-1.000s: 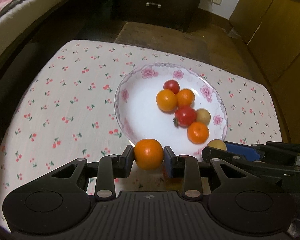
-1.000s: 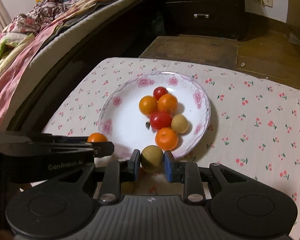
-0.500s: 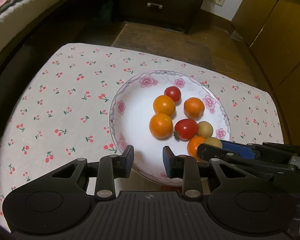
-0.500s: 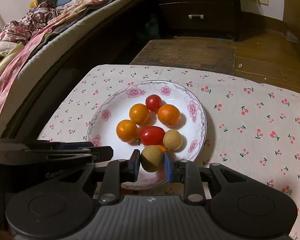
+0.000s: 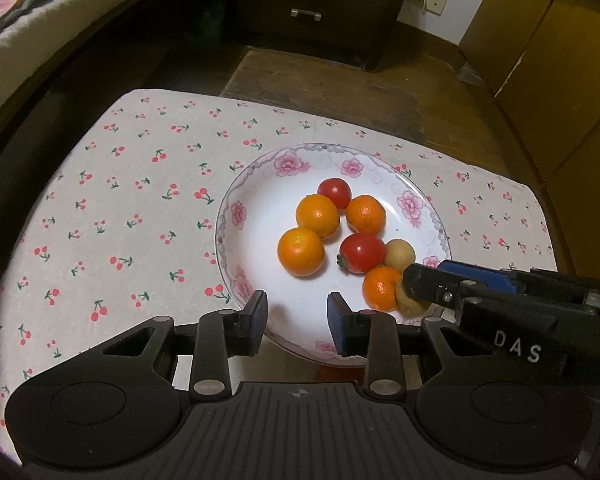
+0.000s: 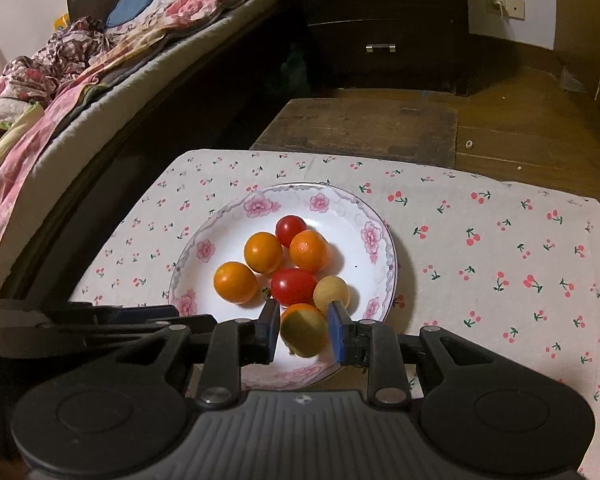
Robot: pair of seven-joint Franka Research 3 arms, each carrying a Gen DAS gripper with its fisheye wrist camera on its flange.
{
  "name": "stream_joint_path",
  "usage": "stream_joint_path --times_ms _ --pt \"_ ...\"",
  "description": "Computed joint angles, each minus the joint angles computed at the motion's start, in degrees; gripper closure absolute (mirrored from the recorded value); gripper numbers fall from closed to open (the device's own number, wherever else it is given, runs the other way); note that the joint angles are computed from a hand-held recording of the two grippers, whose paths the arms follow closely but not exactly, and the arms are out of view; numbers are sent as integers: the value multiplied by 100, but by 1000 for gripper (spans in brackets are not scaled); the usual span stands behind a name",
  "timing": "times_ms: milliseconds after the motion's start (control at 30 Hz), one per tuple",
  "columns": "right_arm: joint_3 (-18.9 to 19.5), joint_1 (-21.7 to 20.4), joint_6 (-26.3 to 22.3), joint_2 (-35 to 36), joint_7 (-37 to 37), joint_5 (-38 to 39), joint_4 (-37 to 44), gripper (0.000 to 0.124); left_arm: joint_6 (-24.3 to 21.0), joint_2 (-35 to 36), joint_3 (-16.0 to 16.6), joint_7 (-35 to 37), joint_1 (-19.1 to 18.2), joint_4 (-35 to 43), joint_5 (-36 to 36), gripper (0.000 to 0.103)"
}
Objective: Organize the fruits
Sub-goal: 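Lower the right gripper into the plate and release the brown pear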
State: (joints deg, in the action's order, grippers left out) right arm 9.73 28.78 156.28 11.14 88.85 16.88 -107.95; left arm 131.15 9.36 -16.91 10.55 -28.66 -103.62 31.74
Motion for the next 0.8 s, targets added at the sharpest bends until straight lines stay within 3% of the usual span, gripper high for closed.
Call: stream_joint_path --times_ms 800 --pt "83 -13 -80 -616 -187 306 -576 92 123 -237 -203 11 -156 -321 -218 59"
